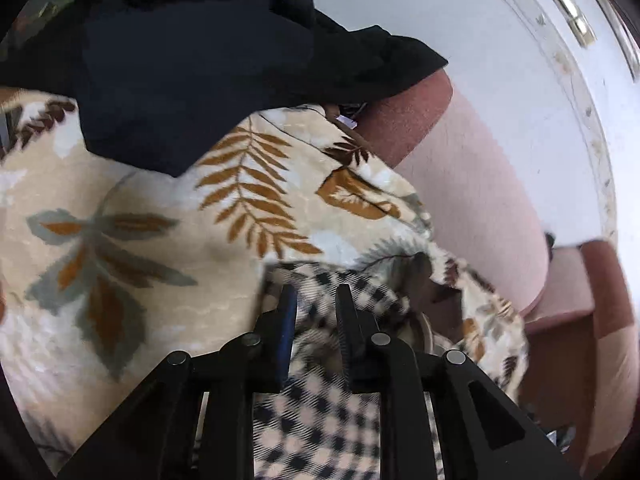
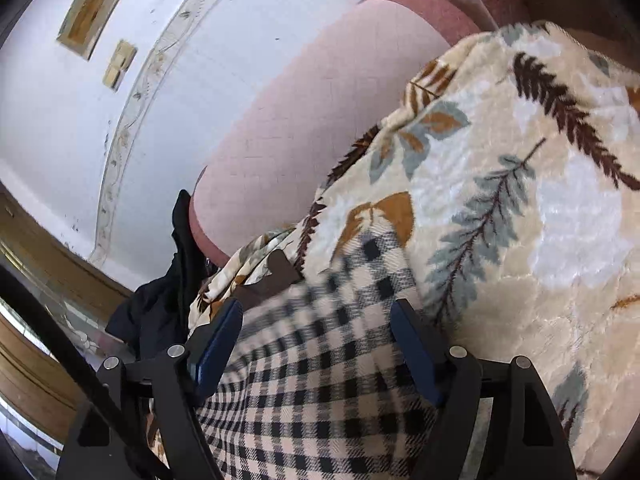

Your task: Fold large clothes

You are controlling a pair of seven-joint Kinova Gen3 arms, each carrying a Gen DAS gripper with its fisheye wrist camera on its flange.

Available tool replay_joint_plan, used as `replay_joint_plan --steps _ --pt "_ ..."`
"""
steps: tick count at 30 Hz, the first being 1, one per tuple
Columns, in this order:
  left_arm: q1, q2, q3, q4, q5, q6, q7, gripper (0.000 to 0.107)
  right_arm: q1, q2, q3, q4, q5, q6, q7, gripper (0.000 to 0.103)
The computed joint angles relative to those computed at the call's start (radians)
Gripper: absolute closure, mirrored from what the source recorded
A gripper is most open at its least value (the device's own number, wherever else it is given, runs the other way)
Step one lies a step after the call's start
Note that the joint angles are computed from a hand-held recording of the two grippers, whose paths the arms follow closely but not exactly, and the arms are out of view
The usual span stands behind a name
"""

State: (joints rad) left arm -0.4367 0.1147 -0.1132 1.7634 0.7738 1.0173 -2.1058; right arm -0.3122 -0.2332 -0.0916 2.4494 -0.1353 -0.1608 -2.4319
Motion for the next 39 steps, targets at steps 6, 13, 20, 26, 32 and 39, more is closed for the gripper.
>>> replay_joint_plan --steps 6,13,20,26,32,39 --pt "0.045 -0.150 -0.042 0.176 -0.099 -0.101 -0.183 0.047 0.164 0.032 -0.278 -0.109 -0.046 0.125 0.145 0.023" --pt "0.068 -0.158 -0.087 0.354 -0.122 -0.203 -0.356 0.047 0.368 0.025 -0.602 -0.173 0.188 0.276 -0.070 0.026" --pt "0.010 -0.150 -0.102 0.319 -0.126 -0.023 -0.399 0.102 0.429 -0.253 -0.630 -0.144 0.042 0.463 -0.076 0.026" --pt "-0.040 -0.224 -0.165 0.337 -0.163 0.077 -0.428 0.103 0.402 -0.341 -0.562 -0.085 0.037 0.563 -0.169 0.026" --pt "-0.004 -0.290 -0.169 0.361 -0.204 0.009 -0.354 0.101 0.370 -0.301 -0.528 -0.057 0.074 0.523 -0.207 0.026" --pt "0.085 -0.451 -0.206 0.396 -0.178 -0.086 -0.359 0.074 0.532 -0.244 -0.741 -0.114 0.201 0.538 -0.289 0.026"
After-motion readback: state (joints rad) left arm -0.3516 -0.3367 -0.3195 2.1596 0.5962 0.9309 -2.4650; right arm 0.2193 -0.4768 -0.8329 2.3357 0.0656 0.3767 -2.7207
